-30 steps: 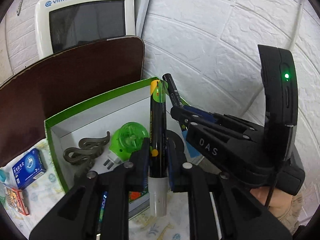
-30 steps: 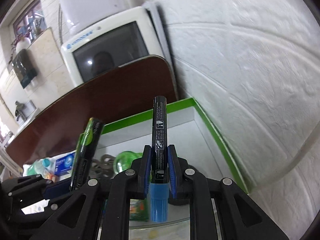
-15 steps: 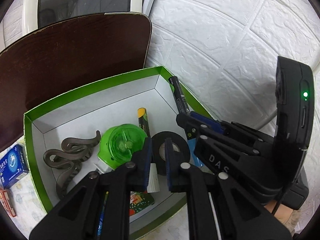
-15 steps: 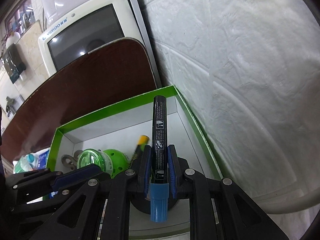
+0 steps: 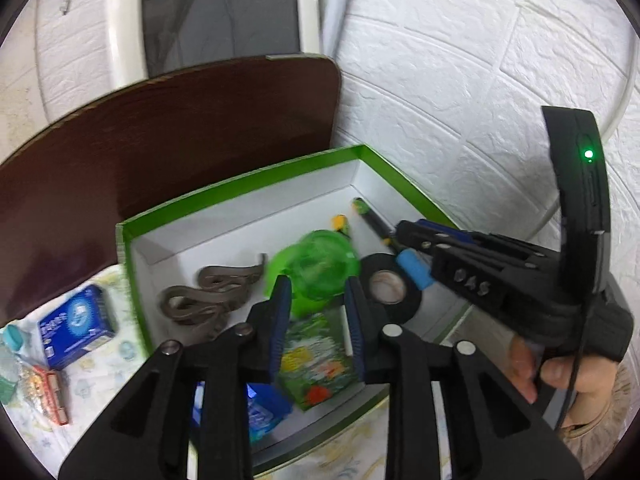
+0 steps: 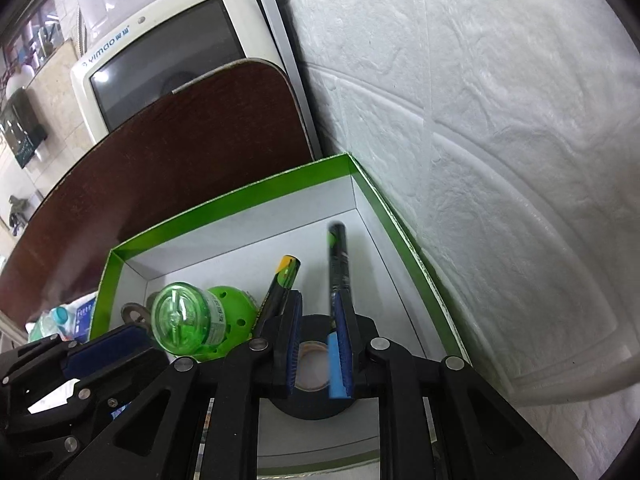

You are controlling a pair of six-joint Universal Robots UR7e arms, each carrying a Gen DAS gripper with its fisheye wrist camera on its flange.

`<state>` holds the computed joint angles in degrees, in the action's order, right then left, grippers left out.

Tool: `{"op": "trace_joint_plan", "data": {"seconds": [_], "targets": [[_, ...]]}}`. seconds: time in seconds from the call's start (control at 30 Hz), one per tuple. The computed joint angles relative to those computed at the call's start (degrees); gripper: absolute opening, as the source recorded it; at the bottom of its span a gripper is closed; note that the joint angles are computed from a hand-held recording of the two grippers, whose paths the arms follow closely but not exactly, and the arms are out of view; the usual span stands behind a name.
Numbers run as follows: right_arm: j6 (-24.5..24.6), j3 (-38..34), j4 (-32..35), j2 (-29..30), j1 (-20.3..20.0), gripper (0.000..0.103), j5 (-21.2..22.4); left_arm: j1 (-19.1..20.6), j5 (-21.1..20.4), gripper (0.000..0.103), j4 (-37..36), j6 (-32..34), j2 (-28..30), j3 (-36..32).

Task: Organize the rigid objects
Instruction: 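Carry the marker into the green box and open the right tool, then move the right tool to the red-and-blue card box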

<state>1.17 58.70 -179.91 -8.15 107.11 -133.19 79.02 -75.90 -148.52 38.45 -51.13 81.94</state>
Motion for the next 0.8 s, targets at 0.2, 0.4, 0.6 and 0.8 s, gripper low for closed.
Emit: {"op": "trace_joint_plan", "data": {"seconds": [0.2,0.4,0.6,0.8], "targets": [[-1.1,-1.4,-0.8,0.8,1.9,0.018,1.0,2.6,0.8,0.036,-4.2,-0.1,-1.7,-1.5],[-3.2,-7.1,2.9,4.1,4.2,0.018,4.3,5.8,4.0,0.043,-9.3,-0.8,-2.2,-3.8],[-4.7,-18.6,12.3,10.7,6.6,0.018,7.6,9.9,7.7,0.048,-11.9,-2.0,-1.6,-7.2],[-4.3,-40.2,29.5,22.5,8.3,0.018,10.8,13.8,9.8,0.050,-11.5,-2.7,-1.0,-10.7]]}}
